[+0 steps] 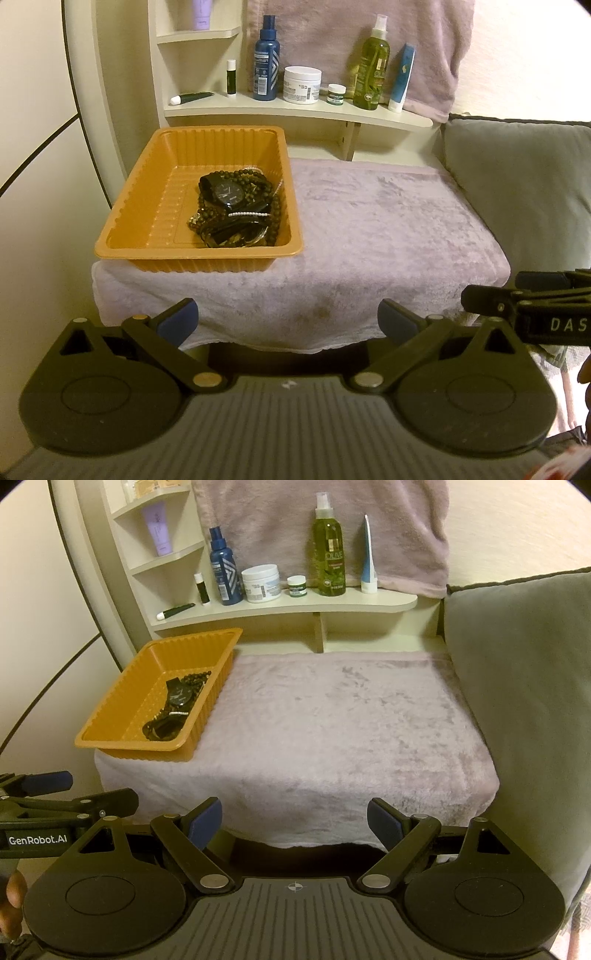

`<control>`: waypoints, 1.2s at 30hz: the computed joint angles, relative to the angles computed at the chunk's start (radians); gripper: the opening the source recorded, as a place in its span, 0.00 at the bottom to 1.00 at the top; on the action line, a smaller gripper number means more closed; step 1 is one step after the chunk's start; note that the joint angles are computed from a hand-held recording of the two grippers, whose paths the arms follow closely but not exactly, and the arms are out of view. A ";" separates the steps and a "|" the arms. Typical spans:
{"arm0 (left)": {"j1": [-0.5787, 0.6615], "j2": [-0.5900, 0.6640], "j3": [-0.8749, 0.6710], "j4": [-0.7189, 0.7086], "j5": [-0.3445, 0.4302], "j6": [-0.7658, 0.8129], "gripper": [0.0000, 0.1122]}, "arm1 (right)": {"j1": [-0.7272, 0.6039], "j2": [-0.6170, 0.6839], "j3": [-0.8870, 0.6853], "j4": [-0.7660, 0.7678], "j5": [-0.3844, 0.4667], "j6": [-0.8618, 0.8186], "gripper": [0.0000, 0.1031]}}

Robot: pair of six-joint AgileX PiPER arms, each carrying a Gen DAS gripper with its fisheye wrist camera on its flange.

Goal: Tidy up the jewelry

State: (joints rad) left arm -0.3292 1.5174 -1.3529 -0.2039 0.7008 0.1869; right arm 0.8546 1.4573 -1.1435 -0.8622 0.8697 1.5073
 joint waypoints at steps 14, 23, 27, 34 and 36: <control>-0.005 0.003 -0.004 -0.003 -0.002 0.006 0.91 | -0.002 0.000 -0.003 -0.001 0.001 -0.002 0.83; -0.006 0.003 -0.007 -0.001 -0.002 0.005 0.91 | -0.004 0.001 -0.006 -0.002 0.003 -0.003 0.83; -0.005 0.003 -0.007 -0.005 -0.003 0.010 0.91 | -0.007 0.000 -0.006 0.001 0.001 -0.007 0.83; -0.004 0.002 -0.005 -0.006 -0.005 0.010 0.91 | -0.006 0.000 -0.006 -0.001 0.002 -0.005 0.83; -0.005 0.003 -0.007 -0.005 -0.004 0.008 0.91 | -0.007 -0.001 -0.006 0.001 0.000 -0.007 0.83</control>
